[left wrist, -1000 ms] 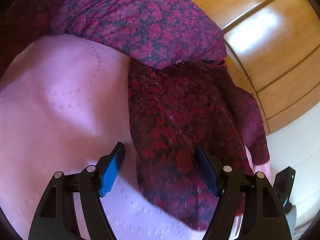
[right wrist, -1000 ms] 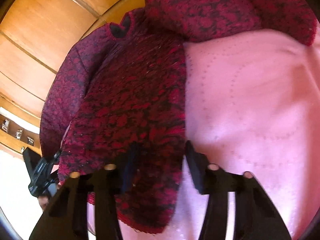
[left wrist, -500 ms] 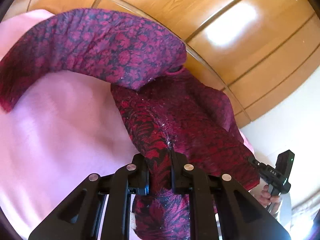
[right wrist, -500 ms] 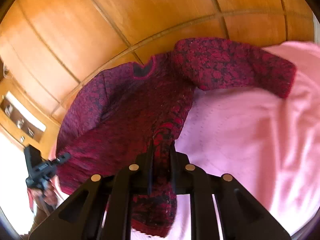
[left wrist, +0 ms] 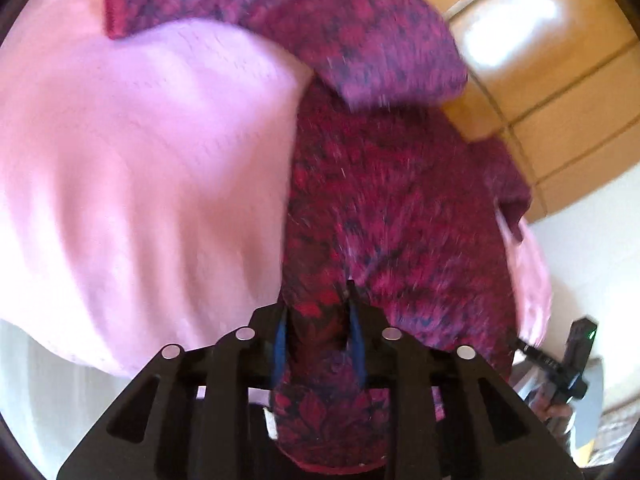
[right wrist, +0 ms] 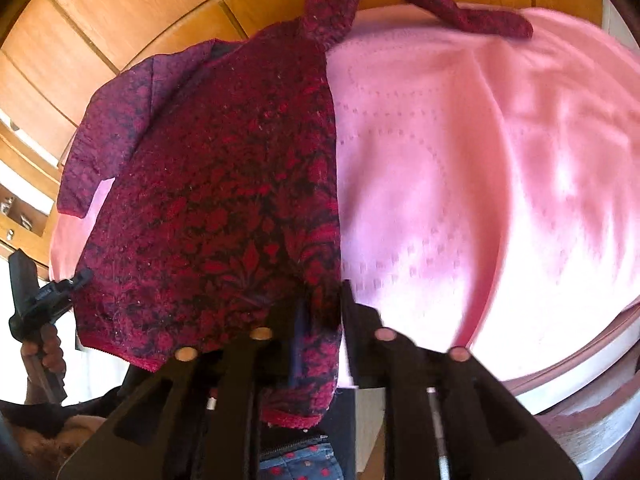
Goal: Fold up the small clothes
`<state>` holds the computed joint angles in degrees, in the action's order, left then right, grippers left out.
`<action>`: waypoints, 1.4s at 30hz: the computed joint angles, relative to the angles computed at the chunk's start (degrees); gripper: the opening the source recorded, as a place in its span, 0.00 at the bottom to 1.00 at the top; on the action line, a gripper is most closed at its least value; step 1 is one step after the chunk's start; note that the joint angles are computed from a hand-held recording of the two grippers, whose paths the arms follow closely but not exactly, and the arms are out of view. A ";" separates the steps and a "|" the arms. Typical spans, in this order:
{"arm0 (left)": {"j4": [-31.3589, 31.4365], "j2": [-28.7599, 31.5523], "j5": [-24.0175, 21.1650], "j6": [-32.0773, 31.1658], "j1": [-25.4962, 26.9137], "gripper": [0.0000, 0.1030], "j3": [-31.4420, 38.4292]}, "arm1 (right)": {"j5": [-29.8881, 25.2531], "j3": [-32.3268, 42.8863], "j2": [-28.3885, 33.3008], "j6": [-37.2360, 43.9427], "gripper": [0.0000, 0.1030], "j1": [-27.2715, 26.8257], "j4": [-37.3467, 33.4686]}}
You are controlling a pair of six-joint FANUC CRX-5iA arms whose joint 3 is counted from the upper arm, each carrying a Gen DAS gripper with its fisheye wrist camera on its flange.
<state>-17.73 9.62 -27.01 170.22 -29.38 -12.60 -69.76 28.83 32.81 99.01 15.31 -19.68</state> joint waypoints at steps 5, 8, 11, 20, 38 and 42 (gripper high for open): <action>-17.64 -5.53 -16.50 21.64 -0.97 0.57 1.90 | 8.14 -3.56 -3.47 -1.10 0.52 2.02 1.31; -21.03 -6.10 -24.95 25.45 0.30 0.65 3.32 | 9.05 -1.64 -2.54 -0.29 0.57 3.66 -1.80; -21.63 -7.91 -26.32 22.23 3.38 0.73 2.39 | 7.55 0.25 -0.55 1.58 0.57 6.18 -3.59; -21.08 -4.27 -23.91 12.03 13.49 0.76 4.32 | 4.25 1.46 1.57 3.64 0.60 9.89 -5.17; -17.20 -9.81 -34.71 5.77 27.55 0.06 3.20 | 5.65 7.63 7.96 -2.74 0.62 13.37 0.25; -16.26 -4.62 -39.12 2.46 28.89 0.06 7.68 | 6.47 7.72 8.44 -3.13 0.62 13.99 1.30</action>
